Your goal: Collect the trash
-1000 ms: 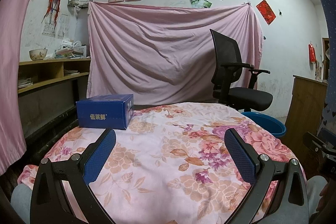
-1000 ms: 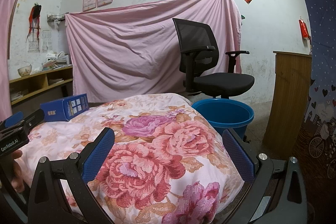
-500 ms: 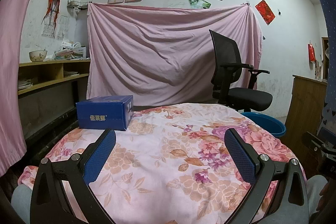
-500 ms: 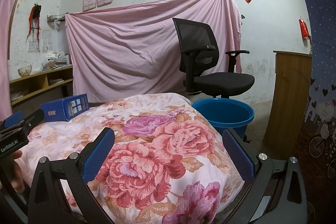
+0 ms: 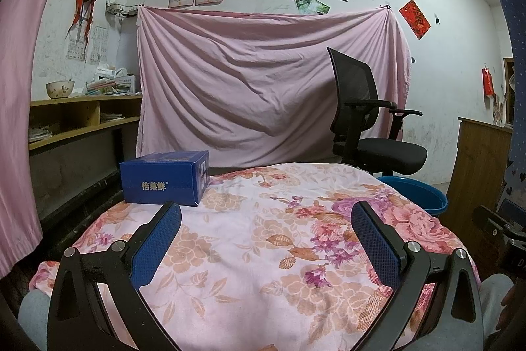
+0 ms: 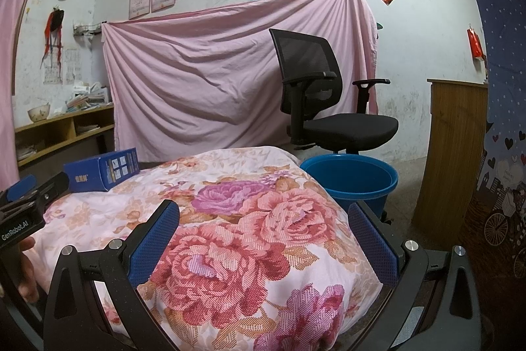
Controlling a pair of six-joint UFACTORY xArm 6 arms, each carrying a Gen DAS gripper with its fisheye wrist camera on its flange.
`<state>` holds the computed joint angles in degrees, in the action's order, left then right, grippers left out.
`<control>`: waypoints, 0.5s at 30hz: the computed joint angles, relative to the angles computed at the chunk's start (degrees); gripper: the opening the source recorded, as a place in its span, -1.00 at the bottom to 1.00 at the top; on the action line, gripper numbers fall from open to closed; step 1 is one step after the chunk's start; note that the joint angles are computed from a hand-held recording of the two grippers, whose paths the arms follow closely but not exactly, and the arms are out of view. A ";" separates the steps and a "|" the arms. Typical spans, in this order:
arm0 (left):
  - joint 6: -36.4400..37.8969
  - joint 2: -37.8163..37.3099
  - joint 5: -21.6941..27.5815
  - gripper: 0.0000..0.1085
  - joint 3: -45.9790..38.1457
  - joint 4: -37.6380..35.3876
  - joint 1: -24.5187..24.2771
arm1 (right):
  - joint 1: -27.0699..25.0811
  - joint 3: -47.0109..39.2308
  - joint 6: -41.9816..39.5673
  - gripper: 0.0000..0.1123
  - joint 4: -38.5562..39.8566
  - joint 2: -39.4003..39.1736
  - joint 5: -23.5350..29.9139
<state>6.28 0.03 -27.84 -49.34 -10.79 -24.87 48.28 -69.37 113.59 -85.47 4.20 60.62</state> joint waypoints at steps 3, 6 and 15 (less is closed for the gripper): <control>0.40 0.03 -0.10 0.87 0.00 -0.51 -0.16 | 0.10 -0.14 0.07 0.83 -0.02 0.17 0.09; 0.11 0.06 -0.21 0.87 0.03 -0.23 -0.07 | 0.03 -0.04 0.08 0.83 -0.02 0.03 0.04; -1.61 0.16 0.01 0.87 -0.22 2.12 0.93 | 0.00 0.00 0.02 0.83 -0.01 -0.01 -0.02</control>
<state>4.67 0.20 -27.83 -49.56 -8.67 -23.94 48.28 -69.36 113.61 -85.48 4.19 60.60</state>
